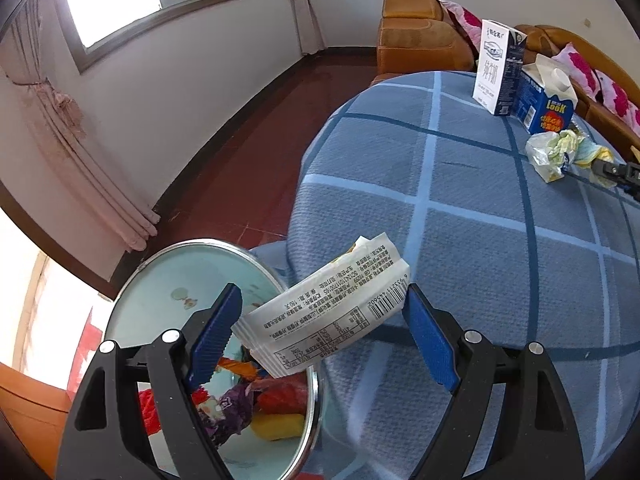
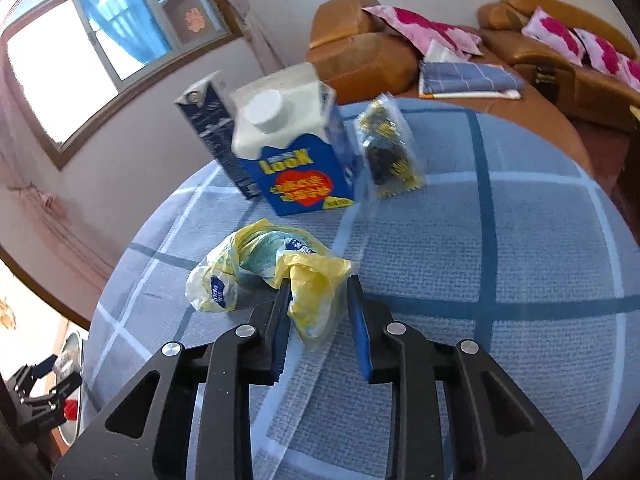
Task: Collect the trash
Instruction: 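Hold the paper strip over the bin while the right tool carries the yellow bag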
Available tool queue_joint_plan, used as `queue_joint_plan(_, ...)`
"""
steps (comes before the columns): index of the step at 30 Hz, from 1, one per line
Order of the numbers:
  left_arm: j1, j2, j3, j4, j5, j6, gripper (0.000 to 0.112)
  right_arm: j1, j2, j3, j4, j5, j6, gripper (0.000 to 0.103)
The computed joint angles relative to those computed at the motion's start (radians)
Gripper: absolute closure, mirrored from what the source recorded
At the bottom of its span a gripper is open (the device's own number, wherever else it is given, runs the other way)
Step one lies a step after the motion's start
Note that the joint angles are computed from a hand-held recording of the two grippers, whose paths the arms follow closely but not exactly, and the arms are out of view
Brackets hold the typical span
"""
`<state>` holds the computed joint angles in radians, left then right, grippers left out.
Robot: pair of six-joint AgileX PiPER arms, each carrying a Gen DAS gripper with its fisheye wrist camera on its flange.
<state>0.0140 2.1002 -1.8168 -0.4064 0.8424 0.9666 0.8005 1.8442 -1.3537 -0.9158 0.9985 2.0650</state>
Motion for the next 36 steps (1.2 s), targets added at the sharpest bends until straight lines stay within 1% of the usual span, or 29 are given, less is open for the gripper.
queue_joint_plan(3, 0.013, -0.007, 0.015, 0.007, -0.029, 0.013, 0.031, 0.017, 0.038, -0.075, 0.003, 0.024, -0.078, 0.075)
queue_joint_plan(8, 0.042, -0.003, 0.002, 0.012, -0.034, 0.022, 0.031, 0.029, 0.118, -0.219, 0.026, 0.035, -0.203, 0.075)
queue_joint_plan(13, 0.076, 0.011, -0.028, 0.021, -0.024, 0.031, 0.031, 0.033, 0.196, -0.352, 0.051, 0.025, -0.303, 0.075)
queue_joint_plan(24, 0.147, 0.054, -0.081, 0.038, -0.015, 0.039, 0.031, 0.044, 0.364, -0.652, 0.117, 0.058, -0.501, 0.075)
queue_joint_plan(29, 0.178, 0.065, -0.091, 0.036, -0.015, 0.052, 0.031, 0.050, 0.459, -0.830, 0.160, 0.101, -0.606, 0.075)
queue_joint_plan(36, 0.212, 0.096, -0.129, 0.044, -0.006, 0.049, 0.031, 0.058, 0.621, -1.145, 0.222, 0.203, -0.769, 0.075)
